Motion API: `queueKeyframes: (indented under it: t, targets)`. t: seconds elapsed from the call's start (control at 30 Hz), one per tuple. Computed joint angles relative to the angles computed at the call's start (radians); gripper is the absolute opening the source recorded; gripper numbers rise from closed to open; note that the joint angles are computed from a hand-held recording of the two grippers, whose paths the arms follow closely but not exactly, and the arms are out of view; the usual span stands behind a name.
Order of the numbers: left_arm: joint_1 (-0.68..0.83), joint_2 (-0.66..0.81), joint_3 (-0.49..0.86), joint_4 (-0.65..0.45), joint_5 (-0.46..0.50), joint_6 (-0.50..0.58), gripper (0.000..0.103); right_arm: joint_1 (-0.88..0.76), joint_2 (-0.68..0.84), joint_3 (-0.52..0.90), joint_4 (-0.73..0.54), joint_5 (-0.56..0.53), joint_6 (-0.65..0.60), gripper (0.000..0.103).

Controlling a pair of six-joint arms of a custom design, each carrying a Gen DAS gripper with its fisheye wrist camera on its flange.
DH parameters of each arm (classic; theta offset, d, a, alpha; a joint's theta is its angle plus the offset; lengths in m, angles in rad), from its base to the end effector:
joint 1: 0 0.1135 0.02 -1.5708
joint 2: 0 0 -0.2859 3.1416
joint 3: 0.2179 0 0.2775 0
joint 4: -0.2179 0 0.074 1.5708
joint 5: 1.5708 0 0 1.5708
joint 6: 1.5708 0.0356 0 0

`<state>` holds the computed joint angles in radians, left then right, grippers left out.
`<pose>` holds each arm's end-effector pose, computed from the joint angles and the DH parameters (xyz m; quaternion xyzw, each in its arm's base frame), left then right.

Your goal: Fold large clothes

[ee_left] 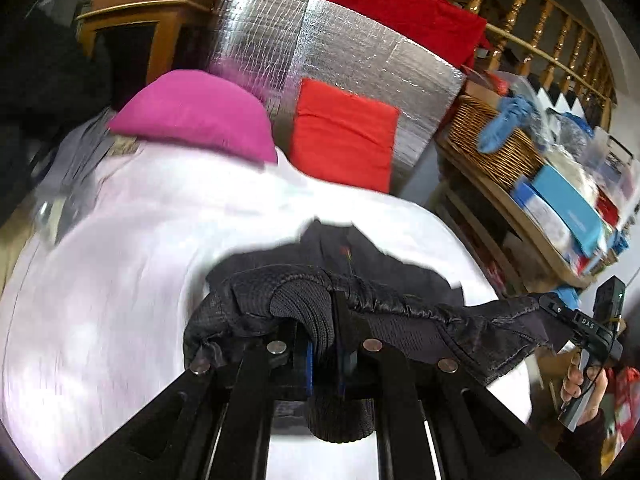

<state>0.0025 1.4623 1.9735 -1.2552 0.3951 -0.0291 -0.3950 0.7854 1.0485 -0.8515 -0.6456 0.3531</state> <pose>0.2746 -0.0130 0.5102 0.0647 0.8991 -0.1850 0.3915 0.1458 -0.0376 0.3872 0.1663 0.8331 0.2703 0.4531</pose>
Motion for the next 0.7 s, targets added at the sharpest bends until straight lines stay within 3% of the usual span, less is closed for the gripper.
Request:
queueKeyframes:
  t: [0.1,0.2,0.37,0.6,0.7]
  targets:
    - [-0.033,0.223,0.212,0.01,-0.052,-0.037,0.009,0.122,0.236,0.069,0.205,0.16,0.083,0.015]
    - [-0.054,0.41,0.342,0.028,-0.105,-0.08,0.009,0.165,0.465,0.133,0.335,0.225,0.132,0.014]
    - [-0.08,0.576,0.348,0.107,-0.177,-0.11,0.009,0.205,0.772,0.19,0.471,0.285,0.182,0.014]
    - [-0.081,0.616,0.249,0.269,-0.181,-0.146,0.011,0.175,0.934,0.189,0.641,0.22,0.268,0.014]
    - [-0.072,0.577,0.168,0.296,-0.17,-0.16,0.013,0.138,0.968,0.162,0.732,0.089,0.368,0.019]
